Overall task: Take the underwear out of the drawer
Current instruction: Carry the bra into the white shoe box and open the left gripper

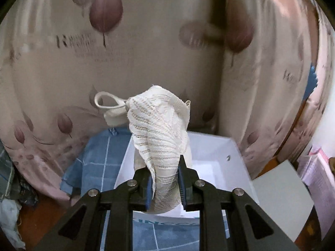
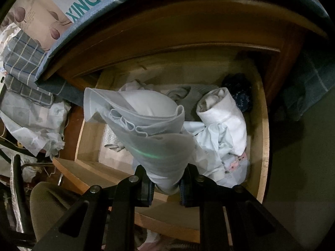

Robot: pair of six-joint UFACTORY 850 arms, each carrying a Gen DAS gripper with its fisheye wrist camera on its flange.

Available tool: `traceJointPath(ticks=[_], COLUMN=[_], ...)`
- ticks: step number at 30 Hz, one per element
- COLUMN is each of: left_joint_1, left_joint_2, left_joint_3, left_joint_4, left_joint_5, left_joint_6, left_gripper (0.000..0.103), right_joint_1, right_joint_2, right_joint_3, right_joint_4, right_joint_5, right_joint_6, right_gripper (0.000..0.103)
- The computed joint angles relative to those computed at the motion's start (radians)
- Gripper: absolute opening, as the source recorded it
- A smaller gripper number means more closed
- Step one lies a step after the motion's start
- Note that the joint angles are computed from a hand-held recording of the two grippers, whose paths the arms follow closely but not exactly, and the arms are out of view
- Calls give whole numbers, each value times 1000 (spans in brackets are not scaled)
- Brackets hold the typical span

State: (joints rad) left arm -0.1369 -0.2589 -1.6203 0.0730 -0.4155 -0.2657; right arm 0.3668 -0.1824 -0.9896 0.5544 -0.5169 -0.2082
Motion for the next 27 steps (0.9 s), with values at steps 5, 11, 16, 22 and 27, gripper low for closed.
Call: traceJointPath(ticks=[5, 11, 16, 22, 27], left_joint_1=[-6, -14, -18, -28, -47], left_joint_2=[-97, -143, -140, -108, -87], left_joint_3=[-62, -69, -43, -5, 21], left_joint_4=[61, 116, 176, 217, 271], left_joint_5=[-16, -72, -119, -135, -184], left_joint_6=[-3, -51, -126, -218, -315], left_gripper=[20, 20, 20, 20, 20], right_joint_1=[-6, -7, -11, -3, -2], right_joint_2=[-2, -6, -6, -6, -3], right_joint_3=[3, 1, -1, -1, 1], right_joint_4=[42, 61, 65, 43, 34], right_joint_5=[-7, -9, -13, -5, -1], right_joint_6=[-41, -57, -63, -43, -33], right_gripper=[17, 17, 17, 17, 17])
